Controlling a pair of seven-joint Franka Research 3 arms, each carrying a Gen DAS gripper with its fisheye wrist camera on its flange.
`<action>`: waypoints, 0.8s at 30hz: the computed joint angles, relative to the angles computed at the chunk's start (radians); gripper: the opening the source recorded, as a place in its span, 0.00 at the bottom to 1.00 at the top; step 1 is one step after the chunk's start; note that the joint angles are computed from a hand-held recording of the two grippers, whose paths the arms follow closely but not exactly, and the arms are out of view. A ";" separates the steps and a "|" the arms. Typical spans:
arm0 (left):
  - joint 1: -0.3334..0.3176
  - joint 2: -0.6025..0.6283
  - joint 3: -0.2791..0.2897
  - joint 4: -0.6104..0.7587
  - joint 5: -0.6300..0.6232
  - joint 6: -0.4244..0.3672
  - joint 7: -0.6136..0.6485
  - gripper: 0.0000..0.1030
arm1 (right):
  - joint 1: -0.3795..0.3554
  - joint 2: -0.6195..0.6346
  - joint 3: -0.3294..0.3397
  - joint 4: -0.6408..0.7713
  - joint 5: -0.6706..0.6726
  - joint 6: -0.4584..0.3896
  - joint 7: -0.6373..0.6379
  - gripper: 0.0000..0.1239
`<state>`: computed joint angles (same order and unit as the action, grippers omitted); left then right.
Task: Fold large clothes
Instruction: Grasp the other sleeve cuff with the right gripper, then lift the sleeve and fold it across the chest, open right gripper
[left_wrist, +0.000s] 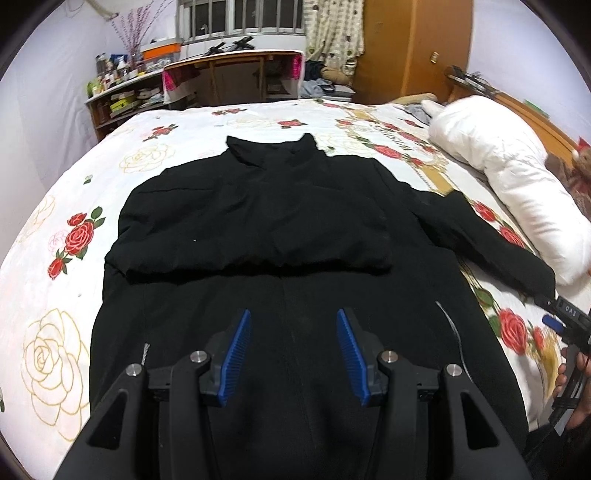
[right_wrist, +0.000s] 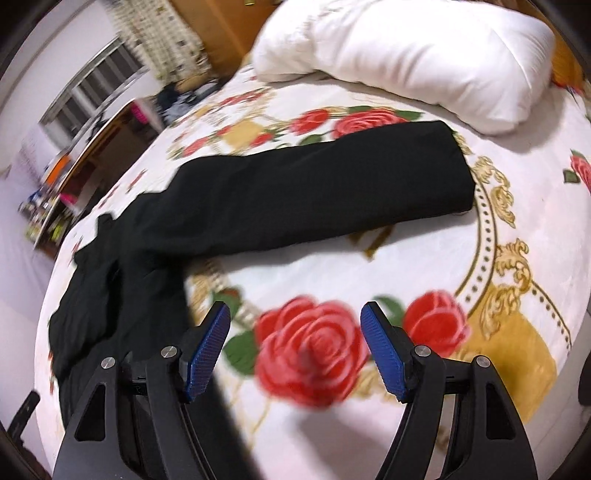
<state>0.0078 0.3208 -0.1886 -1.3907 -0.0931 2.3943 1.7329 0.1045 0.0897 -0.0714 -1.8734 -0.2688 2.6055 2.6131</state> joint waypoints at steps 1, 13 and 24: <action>-0.001 0.011 0.004 0.011 0.005 0.000 -0.008 0.49 | -0.006 0.014 -0.006 0.010 0.005 -0.005 0.003 0.59; -0.020 0.210 0.011 0.261 0.088 -0.100 -0.057 0.49 | -0.037 0.171 -0.072 0.125 0.148 0.045 0.015 0.59; -0.022 0.340 0.015 0.414 0.107 -0.164 -0.084 0.49 | 0.003 0.292 -0.152 0.317 0.055 -0.109 0.127 0.45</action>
<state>-0.0139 0.6605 -0.1736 -0.9772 0.0138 2.2304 1.6487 0.1076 0.3821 -0.2235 -1.5563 -0.2135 2.4968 2.7398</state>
